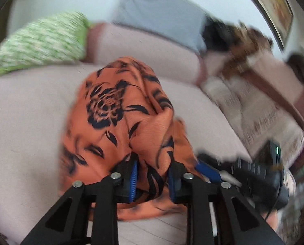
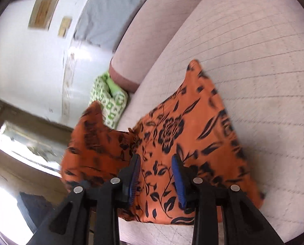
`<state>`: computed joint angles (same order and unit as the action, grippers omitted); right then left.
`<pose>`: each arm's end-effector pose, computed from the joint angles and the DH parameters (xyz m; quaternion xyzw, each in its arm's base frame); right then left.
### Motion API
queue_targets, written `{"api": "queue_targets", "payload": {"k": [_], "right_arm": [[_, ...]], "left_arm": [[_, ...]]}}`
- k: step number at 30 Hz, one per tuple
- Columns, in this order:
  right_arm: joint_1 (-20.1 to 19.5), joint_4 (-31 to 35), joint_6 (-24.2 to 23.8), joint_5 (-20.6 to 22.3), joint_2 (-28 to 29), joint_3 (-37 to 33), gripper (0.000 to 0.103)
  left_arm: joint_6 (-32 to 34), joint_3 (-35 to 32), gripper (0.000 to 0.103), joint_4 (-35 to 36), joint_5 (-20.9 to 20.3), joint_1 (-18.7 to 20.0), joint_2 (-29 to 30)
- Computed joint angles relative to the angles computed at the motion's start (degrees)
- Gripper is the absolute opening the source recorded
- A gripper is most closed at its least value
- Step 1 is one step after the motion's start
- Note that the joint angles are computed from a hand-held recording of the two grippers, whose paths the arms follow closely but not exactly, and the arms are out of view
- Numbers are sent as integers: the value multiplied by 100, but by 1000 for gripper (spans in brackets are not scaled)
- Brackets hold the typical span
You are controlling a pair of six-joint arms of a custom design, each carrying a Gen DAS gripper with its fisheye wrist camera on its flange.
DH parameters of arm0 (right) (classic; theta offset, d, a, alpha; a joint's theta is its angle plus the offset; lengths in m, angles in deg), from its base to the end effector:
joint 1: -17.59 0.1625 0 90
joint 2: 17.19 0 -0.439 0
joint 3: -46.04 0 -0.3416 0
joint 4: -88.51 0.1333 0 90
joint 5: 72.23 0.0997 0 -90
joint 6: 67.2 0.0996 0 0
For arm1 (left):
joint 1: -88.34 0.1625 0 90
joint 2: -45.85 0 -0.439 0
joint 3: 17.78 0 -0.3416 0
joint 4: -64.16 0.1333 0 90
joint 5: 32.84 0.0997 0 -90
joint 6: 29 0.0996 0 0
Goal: Fold small clothes
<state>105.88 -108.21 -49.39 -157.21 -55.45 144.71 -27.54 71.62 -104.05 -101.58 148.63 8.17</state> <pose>0.1224 -0.6579 0.1408 0.1387 0.9082 -0.3833 0.0949 -0.1947 -0.6830 0.1241 0.2163 0.9329 -0.2622 0.1192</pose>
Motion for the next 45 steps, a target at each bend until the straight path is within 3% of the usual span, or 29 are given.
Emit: {"api": "queue_targets", "payload": {"k": [1, 2, 4, 5, 7, 10, 13, 17, 21, 22, 24, 25, 26, 29, 35, 37, 39, 41, 43, 45], "right_arm": [[-57, -48, 79, 104, -47, 65, 41], [-163, -138, 291, 313, -104, 146, 64], [-306, -357, 672, 621, -165, 294, 81], [-381, -419, 796, 823, -181, 325, 81], [-328, -182, 824, 800, -137, 142, 81], [-273, 265, 641, 735, -142, -63, 81], [-114, 853, 508, 493, 56, -577, 81], [89, 1901, 247, -269, 376, -1474, 80], [116, 2520, 132, -338, 648, -2060, 79], [168, 2648, -22, -464, 711, -2175, 78], [367, 2978, -474, -932, 840, -2398, 63], [438, 3091, -690, -1033, 873, -2436, 28], [553, 3195, -986, -1294, 944, -2517, 24], [783, 2692, -1546, -1842, 1020, -2440, 19], [805, 437, -2298, -1562, 593, -1451, 17], [771, 297, -2262, -1734, 475, -1312, 17], [651, 486, -1846, -2124, 373, -1262, 17], [524, 1372, -1323, -2256, 262, -1406, 23], [264, 2379, -778, -2150, 170, -1449, 32], [84, 2474, -225, -1713, -48, -1292, 40]], "left_arm": [[-79, -53, 38, 200, -240, 36, 11], [-175, -71, 40, 350, -566, 101, -8], [-210, -53, 53, 517, -1061, 231, -127], [-128, 26, 56, 404, -1075, 271, -229], [-13, 126, 63, 125, -878, 314, -373], [-99, 215, 64, -71, -264, 401, -532], [-404, 95, 64, 199, 316, 549, -542], [-538, 133, 64, 440, 572, 660, -521], [-417, 269, 64, 691, 699, 600, -476], [-356, 305, 64, 736, 710, 589, -471], [-239, 345, 64, 782, 770, 526, -434], [-201, 389, 65, 746, 853, 507, -442], [-182, 394, 65, 772, 918, 485, -434], [-279, 408, 65, 836, 879, 468, -488], [118, 468, 65, 398, 603, 236, -496], [343, 407, 71, 341, 733, 116, -348], [323, 153, 75, 852, 949, 83, -106], [174, 33, 76, 1244, 1173, 88, 34], [361, 175, 78, 973, 1331, 54, 65], [404, 221, 78, 979, 1225, 63, -42]]}}
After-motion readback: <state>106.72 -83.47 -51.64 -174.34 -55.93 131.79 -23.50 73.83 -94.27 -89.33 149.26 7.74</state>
